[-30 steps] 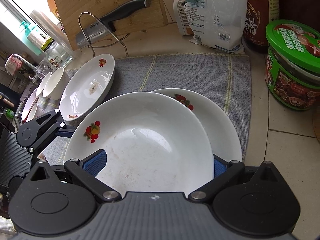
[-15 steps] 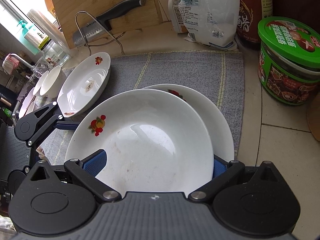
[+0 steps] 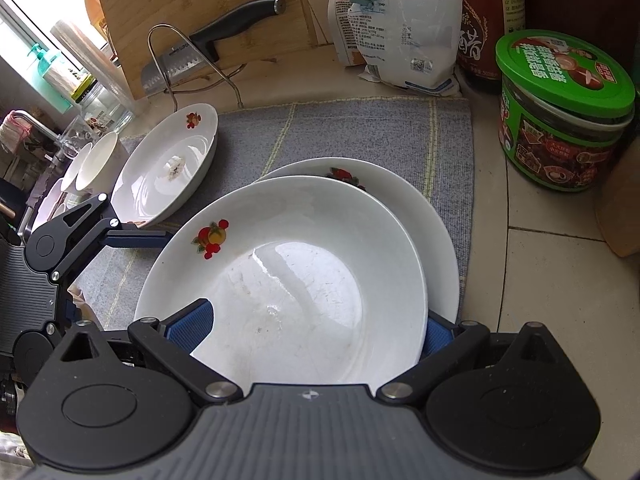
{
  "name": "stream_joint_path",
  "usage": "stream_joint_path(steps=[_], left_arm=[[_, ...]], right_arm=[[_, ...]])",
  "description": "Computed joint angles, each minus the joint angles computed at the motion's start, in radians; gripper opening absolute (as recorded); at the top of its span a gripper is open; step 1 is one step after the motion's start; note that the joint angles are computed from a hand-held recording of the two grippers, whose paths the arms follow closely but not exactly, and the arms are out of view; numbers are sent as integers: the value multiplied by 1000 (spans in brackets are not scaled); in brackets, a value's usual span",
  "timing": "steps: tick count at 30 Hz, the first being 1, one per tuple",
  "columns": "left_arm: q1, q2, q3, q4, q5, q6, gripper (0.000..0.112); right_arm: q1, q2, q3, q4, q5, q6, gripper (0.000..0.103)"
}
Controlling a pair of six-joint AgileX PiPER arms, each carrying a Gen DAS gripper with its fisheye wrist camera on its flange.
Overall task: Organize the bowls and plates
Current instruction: 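Lower the plate onto the other plate and open both tools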
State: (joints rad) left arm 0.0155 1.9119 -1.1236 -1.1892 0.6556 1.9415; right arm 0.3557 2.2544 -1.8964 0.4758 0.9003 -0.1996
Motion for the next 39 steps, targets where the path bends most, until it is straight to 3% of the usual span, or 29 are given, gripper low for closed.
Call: stream_joint_path(steps=[16, 31, 34, 39], left_arm=[[-5, -4, 16, -52, -9, 30, 102], [52, -88, 112, -140, 0, 47, 102], [56, -117, 142, -159, -28, 28, 102], [48, -146, 153, -98, -105, -144, 102]], right_arm=[[21, -88, 111, -62, -70, 56, 103], [97, -125, 144, -304, -91, 241, 103], [118, -131, 161, -372, -95, 279, 103], [157, -166, 201, -426, -146, 312, 103]])
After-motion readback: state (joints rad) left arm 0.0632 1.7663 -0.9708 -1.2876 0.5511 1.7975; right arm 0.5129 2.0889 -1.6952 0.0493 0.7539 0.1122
